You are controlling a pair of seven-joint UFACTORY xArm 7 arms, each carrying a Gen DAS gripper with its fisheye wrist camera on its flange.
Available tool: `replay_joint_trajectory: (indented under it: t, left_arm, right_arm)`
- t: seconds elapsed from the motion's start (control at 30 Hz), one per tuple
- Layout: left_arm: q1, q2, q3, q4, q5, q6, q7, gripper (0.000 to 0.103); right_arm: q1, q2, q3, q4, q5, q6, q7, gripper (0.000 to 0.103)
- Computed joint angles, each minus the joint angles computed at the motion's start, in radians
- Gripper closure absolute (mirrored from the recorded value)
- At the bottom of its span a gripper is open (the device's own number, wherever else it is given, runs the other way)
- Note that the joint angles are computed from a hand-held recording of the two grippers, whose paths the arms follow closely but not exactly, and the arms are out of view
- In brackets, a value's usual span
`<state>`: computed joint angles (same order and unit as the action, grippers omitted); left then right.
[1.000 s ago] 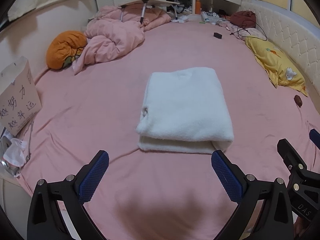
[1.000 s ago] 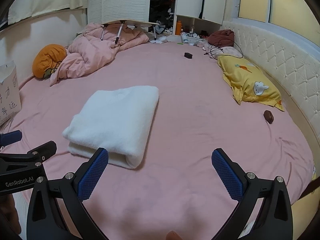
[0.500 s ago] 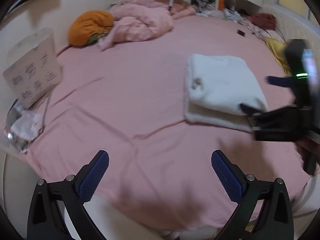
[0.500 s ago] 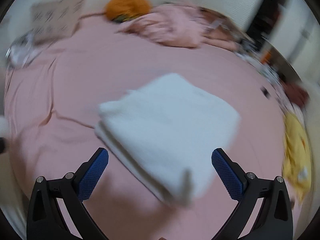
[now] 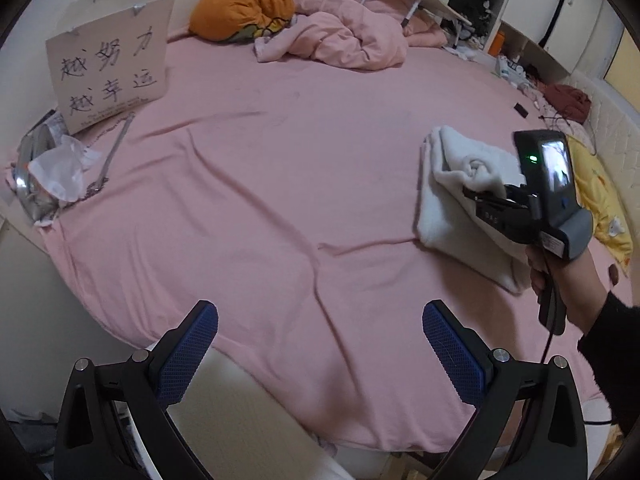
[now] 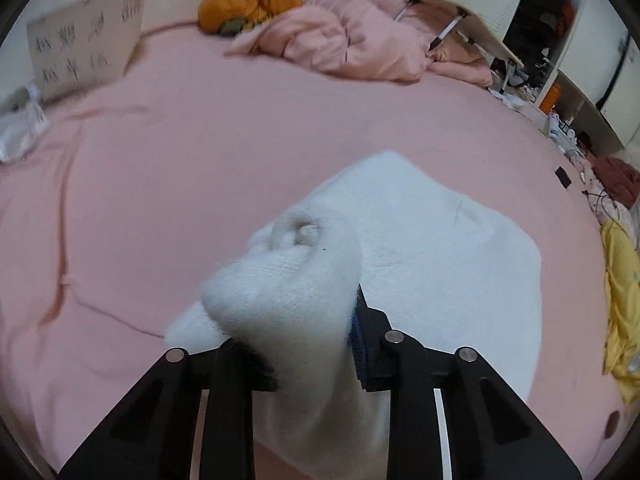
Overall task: Fold clothes
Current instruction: 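Grasp the folded white cardigan with the right gripper and lift it, then open the right gripper and drop the cardigan onto the bed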
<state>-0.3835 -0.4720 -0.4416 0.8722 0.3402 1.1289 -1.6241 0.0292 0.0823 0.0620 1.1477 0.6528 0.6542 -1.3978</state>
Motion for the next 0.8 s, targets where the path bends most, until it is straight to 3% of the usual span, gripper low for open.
replay_joint_trajectory:
  t: [0.1, 0.27, 0.47, 0.57, 0.67, 0.77, 0.8]
  left_arm:
    - [0.002, 0.021, 0.003, 0.008, 0.011, -0.032, 0.013, 0.001]
    - [-0.001, 0.085, 0.002, 0.066, 0.037, -0.059, 0.021, 0.001]
    - [-0.032, 0.204, 0.005, 0.181, 0.086, -0.039, 0.057, 0.001]
    - [-0.064, 0.277, 0.021, 0.25, 0.102, -0.036, 0.079, 0.001]
    - [-0.101, 0.356, 0.041, 0.332, 0.123, -0.027, 0.105, 0.001]
    - [-0.138, 0.419, 0.073, 0.395, 0.12, -0.042, 0.137, 0.001]
    - [-0.15, 0.443, 0.083, 0.419, 0.117, -0.041, 0.145, 0.001]
  right_arm:
    - [-0.042, 0.016, -0.026, 0.074, 0.082, 0.142, 0.026, 0.079]
    - [-0.141, 0.155, -0.048, 0.338, 0.185, 0.31, 0.25, 0.08]
    - [-0.314, 0.319, -0.064, 0.622, 0.197, 0.304, 0.361, 0.08]
    - [-0.401, 0.37, -0.078, 0.664, 0.169, 0.287, 0.369, 0.08]
    - [-0.475, 0.477, -0.105, 0.734, 0.107, 0.345, 0.502, 0.08]
    - [-0.553, 0.594, -0.091, 0.781, 0.127, 0.422, 0.616, 0.075]
    - [-0.585, 0.603, -0.066, 0.756, 0.157, 0.407, 0.601, 0.073]
